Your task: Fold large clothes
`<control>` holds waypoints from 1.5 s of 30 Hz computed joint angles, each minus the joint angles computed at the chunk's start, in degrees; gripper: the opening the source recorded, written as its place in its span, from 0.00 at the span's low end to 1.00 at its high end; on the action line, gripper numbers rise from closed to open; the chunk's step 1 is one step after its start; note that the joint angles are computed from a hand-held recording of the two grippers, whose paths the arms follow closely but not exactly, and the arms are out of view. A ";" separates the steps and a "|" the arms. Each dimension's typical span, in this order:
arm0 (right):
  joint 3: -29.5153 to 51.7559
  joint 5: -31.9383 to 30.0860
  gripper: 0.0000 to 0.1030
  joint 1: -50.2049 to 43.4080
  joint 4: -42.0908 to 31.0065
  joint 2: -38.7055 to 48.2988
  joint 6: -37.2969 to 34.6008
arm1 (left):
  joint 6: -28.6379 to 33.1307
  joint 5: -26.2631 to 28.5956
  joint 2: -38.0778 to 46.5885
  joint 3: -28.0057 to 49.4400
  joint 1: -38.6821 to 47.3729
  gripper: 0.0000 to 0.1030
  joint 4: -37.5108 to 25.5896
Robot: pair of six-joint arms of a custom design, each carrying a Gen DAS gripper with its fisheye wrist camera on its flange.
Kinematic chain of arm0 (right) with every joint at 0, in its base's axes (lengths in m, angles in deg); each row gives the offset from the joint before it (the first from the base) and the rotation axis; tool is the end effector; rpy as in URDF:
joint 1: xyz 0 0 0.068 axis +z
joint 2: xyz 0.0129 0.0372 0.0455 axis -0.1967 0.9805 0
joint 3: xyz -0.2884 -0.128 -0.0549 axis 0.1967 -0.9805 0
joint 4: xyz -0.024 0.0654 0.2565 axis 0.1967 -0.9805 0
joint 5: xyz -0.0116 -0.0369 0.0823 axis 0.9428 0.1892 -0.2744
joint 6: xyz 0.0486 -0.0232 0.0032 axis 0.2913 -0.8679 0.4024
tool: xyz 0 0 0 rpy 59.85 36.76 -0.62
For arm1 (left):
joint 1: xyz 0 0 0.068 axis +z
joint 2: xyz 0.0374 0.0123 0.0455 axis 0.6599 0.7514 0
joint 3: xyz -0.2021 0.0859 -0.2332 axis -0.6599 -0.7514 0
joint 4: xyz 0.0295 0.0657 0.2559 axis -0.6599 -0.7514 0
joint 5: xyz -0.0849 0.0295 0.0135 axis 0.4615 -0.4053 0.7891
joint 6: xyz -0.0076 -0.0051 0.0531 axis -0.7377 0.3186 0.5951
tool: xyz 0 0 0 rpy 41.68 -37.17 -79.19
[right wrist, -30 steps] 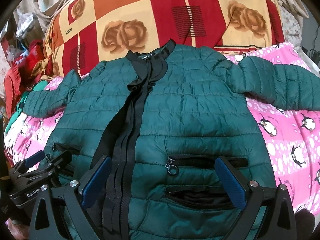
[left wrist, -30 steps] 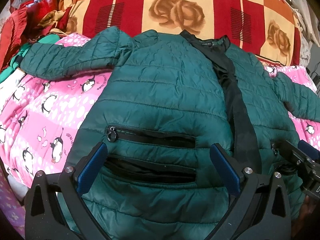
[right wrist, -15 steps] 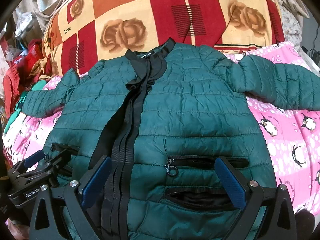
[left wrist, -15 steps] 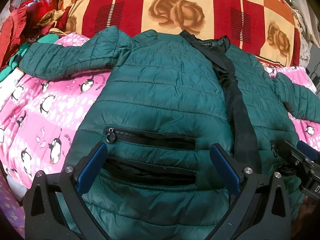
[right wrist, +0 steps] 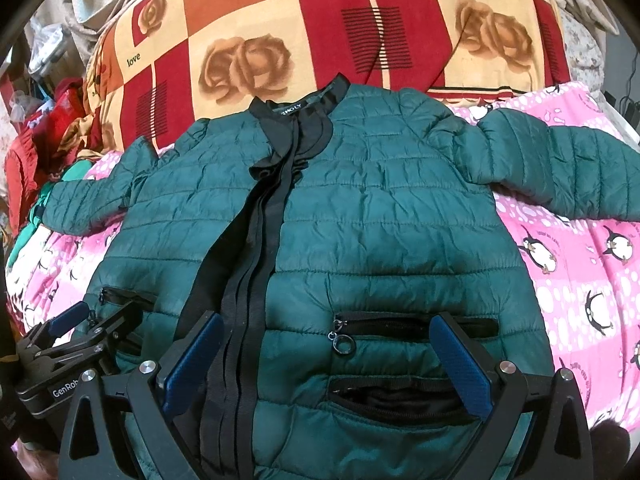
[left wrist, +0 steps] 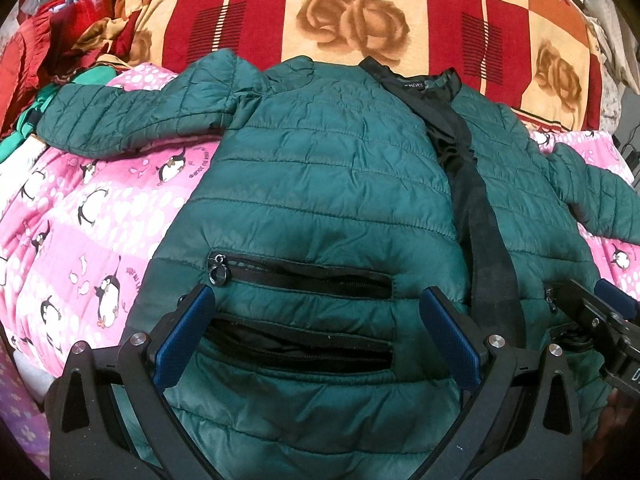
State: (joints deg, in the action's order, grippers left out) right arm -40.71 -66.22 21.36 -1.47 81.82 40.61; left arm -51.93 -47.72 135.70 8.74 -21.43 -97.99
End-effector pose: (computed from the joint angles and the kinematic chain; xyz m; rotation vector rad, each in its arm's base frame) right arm 0.1800 0.1164 0.1977 -0.3420 2.4610 0.4013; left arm 0.1258 -0.2012 0.1862 -0.4799 2.5034 0.0779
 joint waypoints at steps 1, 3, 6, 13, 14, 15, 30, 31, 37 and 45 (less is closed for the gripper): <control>-0.05 -0.05 1.00 -0.09 0.10 0.10 -0.08 | -0.02 0.01 -0.02 -0.02 -0.03 0.99 -0.01; 0.24 -0.27 1.00 -0.35 -0.10 0.42 -0.21 | 0.06 0.07 0.14 0.02 0.05 0.99 0.07; 0.71 -0.51 1.00 -0.63 -0.61 0.80 -0.29 | 0.15 0.02 0.08 -0.06 0.18 0.99 0.25; 1.87 -0.44 1.00 -0.92 -1.51 1.85 -0.39 | 1.30 0.21 -0.06 -0.30 1.19 0.99 0.81; 2.00 -0.50 1.00 -1.11 -1.44 2.11 -0.53 | 1.59 0.22 -0.08 -0.34 1.50 0.99 0.91; 2.63 -0.52 1.00 -1.23 -2.25 2.49 -0.50 | 1.83 0.24 -0.23 -0.39 1.78 0.99 0.94; 6.37 0.49 1.00 -1.77 -3.37 6.60 -1.48 | 7.09 0.00 -0.91 -0.78 5.37 0.99 3.16; 6.41 0.38 1.00 -1.86 -3.08 6.88 -1.50 | 7.56 0.14 -0.91 -0.87 5.75 0.99 3.46; 8.46 0.52 1.00 -1.78 -2.18 9.34 -1.82 | 10.43 0.23 -0.73 -1.02 8.97 0.99 4.60; 12.72 0.51 1.00 -1.53 -2.12 13.81 -2.07 | 15.95 0.61 -2.20 -1.86 15.58 0.99 6.76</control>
State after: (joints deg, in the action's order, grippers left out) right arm -27.99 -65.71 19.83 -3.60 95.63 38.54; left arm -35.97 -47.11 133.50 6.89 -5.85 -91.23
